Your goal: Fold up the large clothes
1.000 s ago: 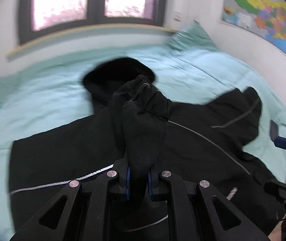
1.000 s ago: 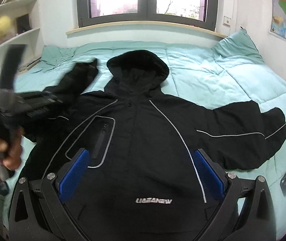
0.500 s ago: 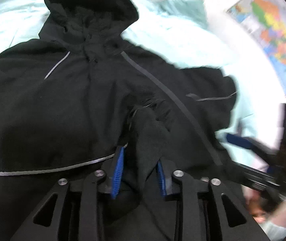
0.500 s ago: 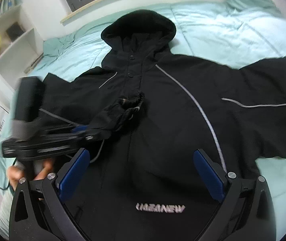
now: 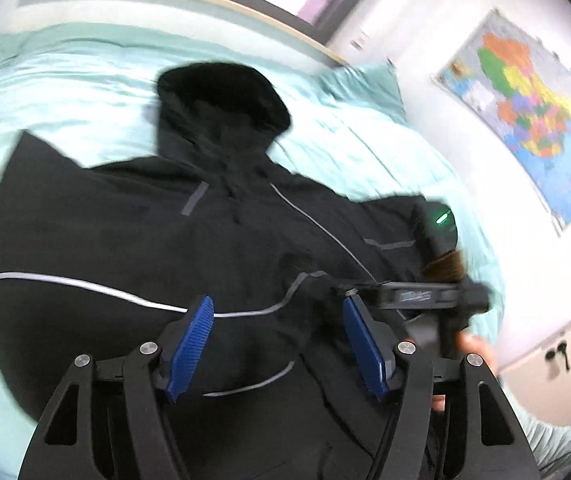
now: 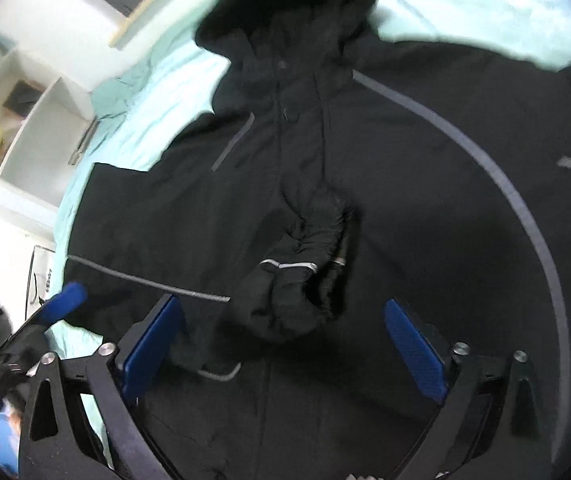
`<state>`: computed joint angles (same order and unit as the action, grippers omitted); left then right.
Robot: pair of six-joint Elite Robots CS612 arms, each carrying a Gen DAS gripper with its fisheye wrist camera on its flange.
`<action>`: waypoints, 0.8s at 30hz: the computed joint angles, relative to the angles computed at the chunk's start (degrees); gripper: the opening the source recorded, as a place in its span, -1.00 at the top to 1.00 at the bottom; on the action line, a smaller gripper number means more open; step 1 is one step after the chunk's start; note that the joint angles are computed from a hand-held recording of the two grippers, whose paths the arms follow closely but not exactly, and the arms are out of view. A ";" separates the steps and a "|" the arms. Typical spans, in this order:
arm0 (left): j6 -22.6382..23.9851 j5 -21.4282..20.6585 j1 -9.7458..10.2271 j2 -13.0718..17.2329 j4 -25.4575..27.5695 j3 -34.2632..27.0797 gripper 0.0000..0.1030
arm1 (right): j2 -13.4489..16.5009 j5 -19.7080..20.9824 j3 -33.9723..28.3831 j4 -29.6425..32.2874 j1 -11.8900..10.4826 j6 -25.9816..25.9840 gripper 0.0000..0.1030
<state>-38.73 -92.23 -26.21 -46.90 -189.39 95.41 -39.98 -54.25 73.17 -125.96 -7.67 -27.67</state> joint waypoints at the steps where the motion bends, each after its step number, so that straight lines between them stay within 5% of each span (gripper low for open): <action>1: -1.01 0.56 0.23 -0.54 -1.12 0.94 -0.34 | 0.84 -0.71 -0.90 0.57 0.50 0.91 -0.61; 3: -2.14 2.40 0.40 -1.29 -2.13 2.04 -0.34 | 1.70 -0.66 -2.14 2.67 1.05 0.00 -0.05; 6: -2.50 7.11 0.39 -2.65 -2.06 3.65 -0.34 | 0.32 -0.59 0.03 -1.70 1.07 -1.77 0.15; 10: -1.64 11.96 0.15 -3.30 0.98 3.65 -0.34 | -2.94 -0.19 4.54 -15.41 -0.64 -0.06 0.19; 15: -0.07 12.65 0.32 -0.98 8.21 -0.87 -0.34 | -4.07 -4.37 5.27 -28.78 -3.23 5.10 0.19; 19: -0.61 10.47 1.21 3.03 22.55 -7.91 -0.34 | -1.07 -9.88 1.00 -25.39 -3.65 5.26 0.19; 24: -0.30 11.52 1.10 5.83 28.23 -10.67 -0.33 | 4.41 -15.59 -4.89 -17.55 -3.34 5.48 0.20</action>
